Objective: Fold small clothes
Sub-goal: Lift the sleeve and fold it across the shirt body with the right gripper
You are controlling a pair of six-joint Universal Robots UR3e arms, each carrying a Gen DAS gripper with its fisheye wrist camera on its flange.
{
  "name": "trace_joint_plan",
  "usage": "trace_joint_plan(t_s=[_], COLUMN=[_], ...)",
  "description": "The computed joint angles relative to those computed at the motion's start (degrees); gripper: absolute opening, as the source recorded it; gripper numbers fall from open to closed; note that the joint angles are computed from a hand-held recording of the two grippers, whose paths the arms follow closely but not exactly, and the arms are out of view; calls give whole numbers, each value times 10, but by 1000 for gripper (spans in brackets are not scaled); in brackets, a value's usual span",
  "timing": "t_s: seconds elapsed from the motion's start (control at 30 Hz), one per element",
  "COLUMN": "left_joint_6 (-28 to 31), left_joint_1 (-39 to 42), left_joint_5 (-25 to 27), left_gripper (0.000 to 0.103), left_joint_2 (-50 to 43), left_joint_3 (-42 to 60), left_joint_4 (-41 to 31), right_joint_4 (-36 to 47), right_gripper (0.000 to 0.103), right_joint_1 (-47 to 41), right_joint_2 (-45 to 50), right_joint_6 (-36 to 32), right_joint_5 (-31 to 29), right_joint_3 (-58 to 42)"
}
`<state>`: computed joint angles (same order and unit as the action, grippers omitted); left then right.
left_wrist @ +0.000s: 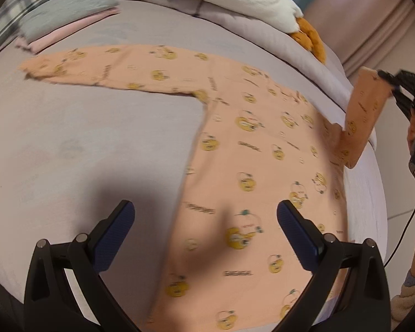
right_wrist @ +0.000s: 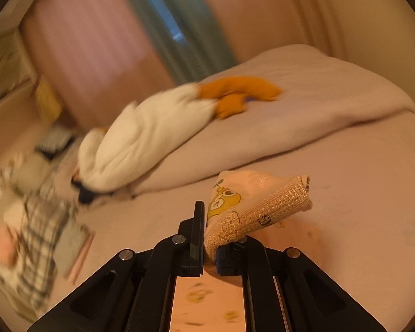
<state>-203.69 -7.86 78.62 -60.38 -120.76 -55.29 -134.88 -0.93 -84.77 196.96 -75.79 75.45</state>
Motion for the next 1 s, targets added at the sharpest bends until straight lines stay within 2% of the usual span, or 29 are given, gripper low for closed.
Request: trace_joint_plan(t_s=[0.27, 0.47, 0.6, 0.63, 0.67, 0.7, 0.77, 0.8, 0.87, 0.93, 1.0], left_joint_6=[81, 141, 180, 191, 202, 213, 241, 250, 297, 332, 370], left_joint_1=[160, 253, 313, 331, 347, 364, 406, 419, 479, 526, 576], left_joint_5=[-71, -116, -141, -150, -158, -166, -185, -191, -219, -243, -272], left_gripper=[103, 103, 103, 103, 103, 103, 103, 103, 103, 103, 103], left_joint_2=[128, 185, 222, 231, 239, 248, 269, 274, 300, 314, 321], left_joint_3=[-50, -64, -68, -68, -68, -67, -62, -60, -50, -42, -31], left_joint_4=[-106, -179, -231, -247, -261, -277, -319, -332, -395, -439, -490], right_joint_4=[73, 153, 227, 248, 252, 242, 195, 176, 133, 77, 30], right_gripper=[8, 8, 8, 13, 20, 23, 28, 32, 54, 61, 62], right_joint_1=[242, 338, 385, 393, 399, 402, 397, 389, 368, 325, 287], right_joint_2=[264, 425, 531, 550, 555, 546, 491, 460, 394, 304, 240], right_joint_6=[-86, -150, -200, -216, -227, -240, -256, -258, -247, -235, -213], right_joint_5=[-223, -323, -384, -393, -395, -388, -353, -318, -254, -168, -113], right_joint_3=[-243, -385, -524, -554, -559, -541, -454, -416, -332, -219, -130])
